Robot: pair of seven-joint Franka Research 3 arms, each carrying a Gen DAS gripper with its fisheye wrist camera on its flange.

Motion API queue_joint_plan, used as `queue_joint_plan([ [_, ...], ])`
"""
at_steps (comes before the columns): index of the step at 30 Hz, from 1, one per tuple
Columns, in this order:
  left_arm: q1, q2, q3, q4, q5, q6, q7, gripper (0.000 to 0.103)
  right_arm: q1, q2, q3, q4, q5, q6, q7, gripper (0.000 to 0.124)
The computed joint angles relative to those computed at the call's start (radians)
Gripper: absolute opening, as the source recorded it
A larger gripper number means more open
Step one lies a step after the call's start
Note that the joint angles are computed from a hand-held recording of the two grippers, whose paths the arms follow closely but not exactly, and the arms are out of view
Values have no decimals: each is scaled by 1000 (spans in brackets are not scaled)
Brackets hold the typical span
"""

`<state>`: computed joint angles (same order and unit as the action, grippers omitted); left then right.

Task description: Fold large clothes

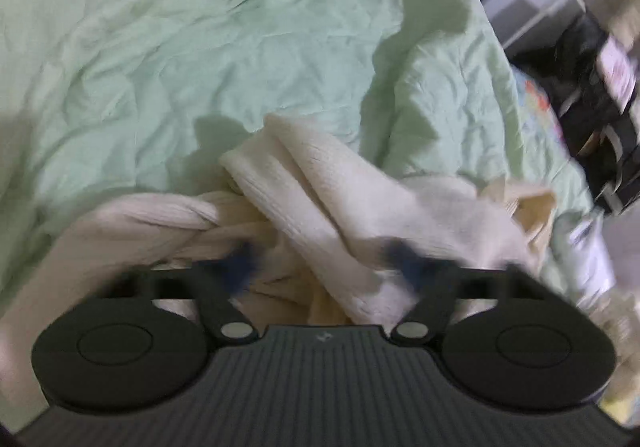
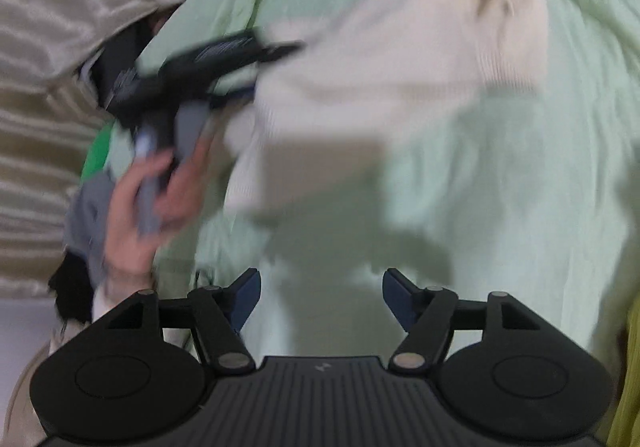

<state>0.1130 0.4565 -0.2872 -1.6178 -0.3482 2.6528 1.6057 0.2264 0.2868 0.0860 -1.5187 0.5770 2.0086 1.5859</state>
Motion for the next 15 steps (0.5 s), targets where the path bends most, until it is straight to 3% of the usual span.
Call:
queue_joint_plan([
  [1,6,-19,-11,-13,-10,8,15,23,0,-54,-3,-73,6,32,0,70],
  [2,13,-38,-22,-27,-26,16,34,12,3,-105,-8,-143,7,75,9,73],
  [3,31,-62,-45,-49,-66,23,72,10,7,-147,-13,-204,6,121,23,74],
  [8,107,-187,-162,-152,-401,73,360,10,30,-272,-18,-426,-25,391,82,74],
  [10,80,-218,-145,-172,-422,110,373,9,40,-309,-14,-506,-8,544,68,74],
  [11,41,-247,-132,-209,-422,190,393,9,43,-320,-13,-533,-4,602,53,74],
  [12,37,-261,-141,-225,-445,214,423,9,47,-330,-13,-558,2,661,37,74],
  [15,29,-298,-157,-254,-597,184,545,9,67,-326,-10,-592,62,842,-45,75],
])
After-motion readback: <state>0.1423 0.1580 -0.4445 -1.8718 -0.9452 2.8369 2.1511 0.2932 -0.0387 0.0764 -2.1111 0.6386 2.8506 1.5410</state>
